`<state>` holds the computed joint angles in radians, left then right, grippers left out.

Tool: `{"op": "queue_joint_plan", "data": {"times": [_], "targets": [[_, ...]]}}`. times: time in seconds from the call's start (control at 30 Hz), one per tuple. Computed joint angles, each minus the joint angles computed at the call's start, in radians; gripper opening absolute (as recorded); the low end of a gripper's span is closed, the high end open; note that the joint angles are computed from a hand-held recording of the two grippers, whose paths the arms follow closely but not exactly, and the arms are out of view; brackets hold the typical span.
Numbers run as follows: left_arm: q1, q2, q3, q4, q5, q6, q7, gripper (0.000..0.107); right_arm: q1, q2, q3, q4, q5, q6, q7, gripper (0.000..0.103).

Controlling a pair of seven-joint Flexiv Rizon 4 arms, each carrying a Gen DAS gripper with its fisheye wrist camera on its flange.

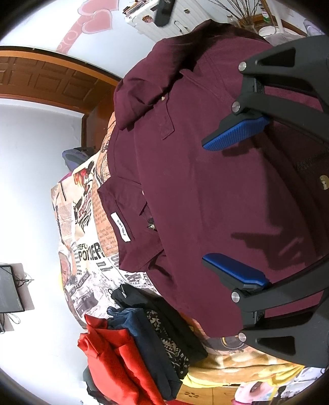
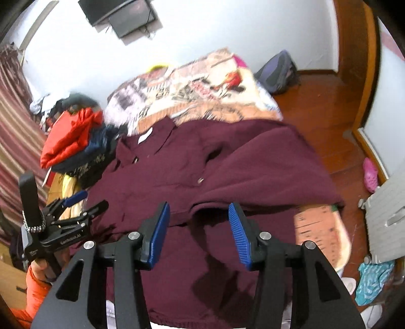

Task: Fold large clothes
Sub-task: 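Fold the sleeve and side over the shirt body with the right gripper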

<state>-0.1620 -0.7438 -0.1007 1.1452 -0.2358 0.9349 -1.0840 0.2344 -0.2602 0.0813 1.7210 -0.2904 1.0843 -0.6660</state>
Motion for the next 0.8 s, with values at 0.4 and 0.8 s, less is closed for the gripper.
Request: {"op": "queue_joint_plan", "data": {"times": [0.4,0.8], "targets": [[-0.013,-0.014,0.009,-0.035,0.016,-0.009,-0.023,0.083,-0.068,0.014,-0.066,0.119,-0.045,0.148,0.356,0.068],[-0.019,-0.040,0.022,-0.078,0.034,-0.031,-0.063,0.083,-0.173,-0.113,0.046,0.052,0.348,0.230,0.230,0.068]]}}
